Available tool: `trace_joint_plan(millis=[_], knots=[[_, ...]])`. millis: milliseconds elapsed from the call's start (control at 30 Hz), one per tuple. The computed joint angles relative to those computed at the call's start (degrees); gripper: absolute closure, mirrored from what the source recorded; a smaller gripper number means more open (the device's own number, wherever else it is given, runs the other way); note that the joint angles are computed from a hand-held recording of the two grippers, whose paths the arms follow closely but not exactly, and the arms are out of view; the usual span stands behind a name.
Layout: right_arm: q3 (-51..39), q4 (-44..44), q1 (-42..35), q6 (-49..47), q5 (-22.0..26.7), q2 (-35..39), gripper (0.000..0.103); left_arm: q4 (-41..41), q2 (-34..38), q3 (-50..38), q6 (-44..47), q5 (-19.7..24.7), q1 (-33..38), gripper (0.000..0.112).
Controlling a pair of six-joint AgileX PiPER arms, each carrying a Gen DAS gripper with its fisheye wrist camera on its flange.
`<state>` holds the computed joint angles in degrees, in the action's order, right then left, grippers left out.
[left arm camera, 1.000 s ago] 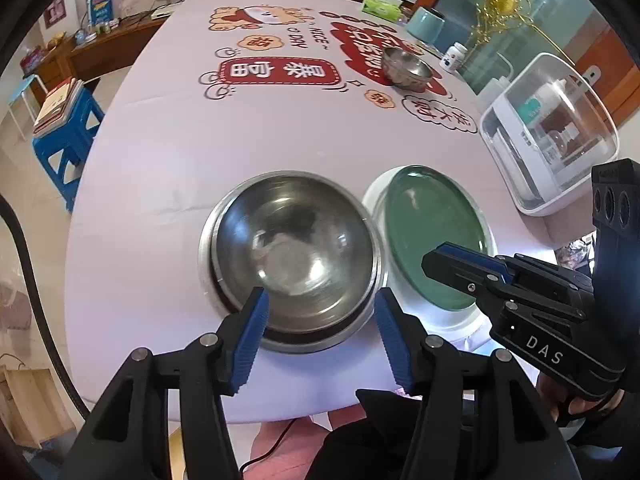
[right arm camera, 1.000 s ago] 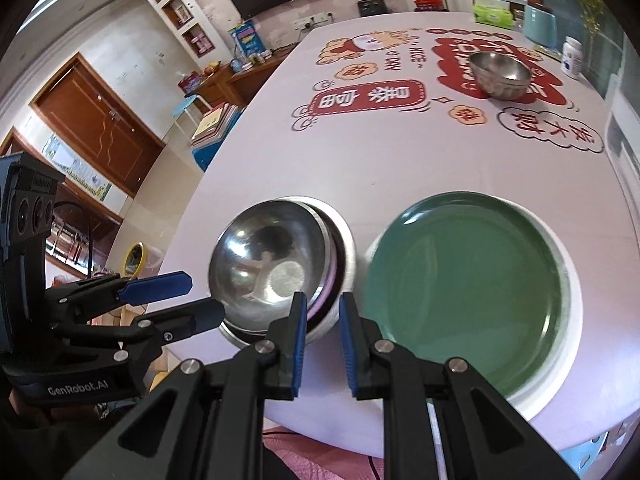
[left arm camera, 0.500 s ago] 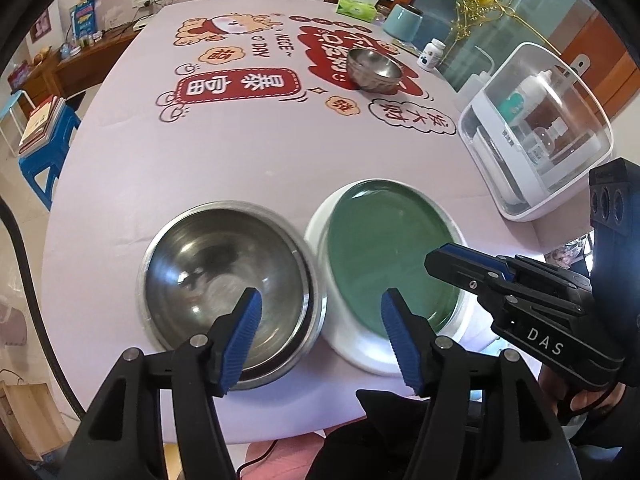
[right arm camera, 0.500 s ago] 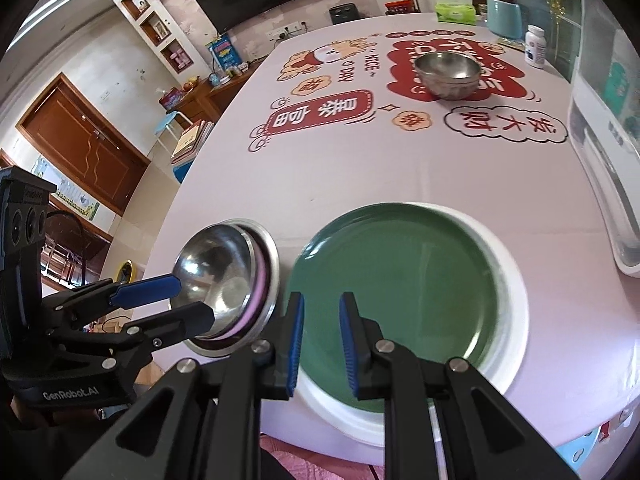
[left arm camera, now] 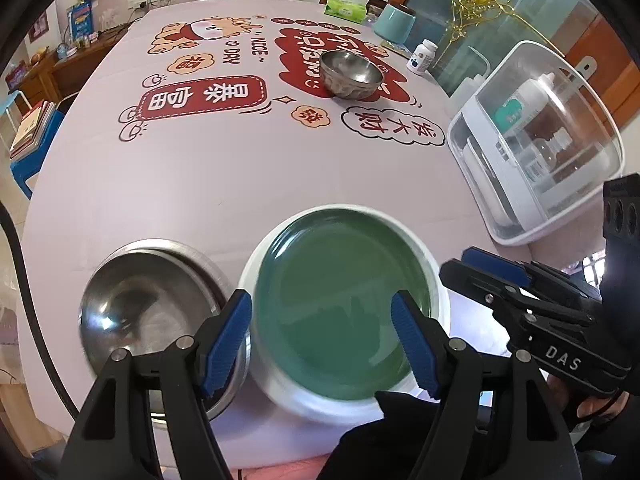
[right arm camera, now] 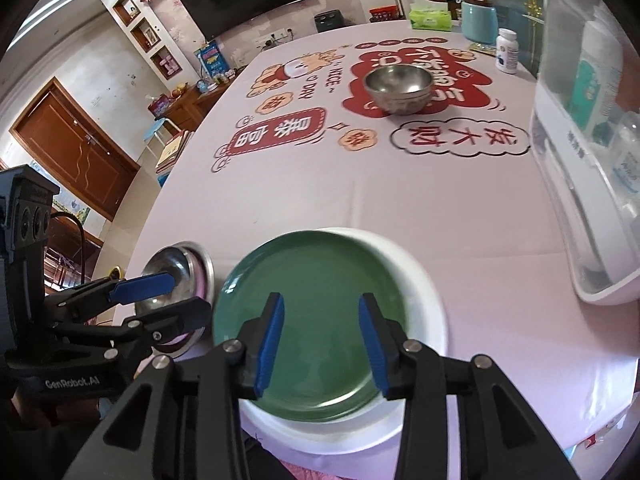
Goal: Organize plates and bowls
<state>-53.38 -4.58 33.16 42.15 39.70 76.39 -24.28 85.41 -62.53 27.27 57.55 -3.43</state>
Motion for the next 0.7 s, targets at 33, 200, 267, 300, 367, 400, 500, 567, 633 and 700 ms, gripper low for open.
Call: trace_joint_plan(millis=[33,200,267,300,367,400,500,567,633,700], knots=[[0.32,0.61,-0.86,-1.12,0.00,-0.31,0.059,0.49,0.42,-0.42,-1.28,-0.41,-0.96,0.041],[1.77,3.80,-7.18,-8.23,-0.22,-1.69,0.057,4.35,4.02,-4.64,-8.15,-1.28,-5.73,0.041],[1.64,4.62,-9.36,-11.08,-0.12,-1.31,0.054,6.15,6.20,-7.44,-10.84,-0.80,-7.51,0.039],[1.48,5.32,-10.34,-12.51,-0.06,-1.02,0.054,6.87,7.33,-8.86,-12.07,-0.55,-8.23,0.039],[0.49,7.47,-13.20,-16.51,0.11,0.02,0.054,8.26,9.38,-11.59,-14.27,0.18,-9.41,0.039],[-0.28,7.75,-14.59,-17.61,0.21,0.69,0.054,9.21,10.84,-13.58,-15.78,0.78,-10.14,0.039],[-2.65,9.15,-18.41,-20.73,0.03,2.88,0.053,11.29,15.79,-20.53,-18.79,4.10,-11.52,0.039],[-5.17,11.43,-21.45,-23.51,0.09,5.00,0.053,14.30,19.18,-25.93,-21.52,6.00,-12.98,0.039],[-8.54,13.61,-24.08,-25.63,0.54,7.69,0.053,17.23,22.07,-31.11,-24.08,8.08,-14.26,0.039],[-13.22,15.05,-26.24,-26.54,1.92,11.16,0.053,19.45,25.44,-37.33,-25.98,11.07,-15.02,0.039]])
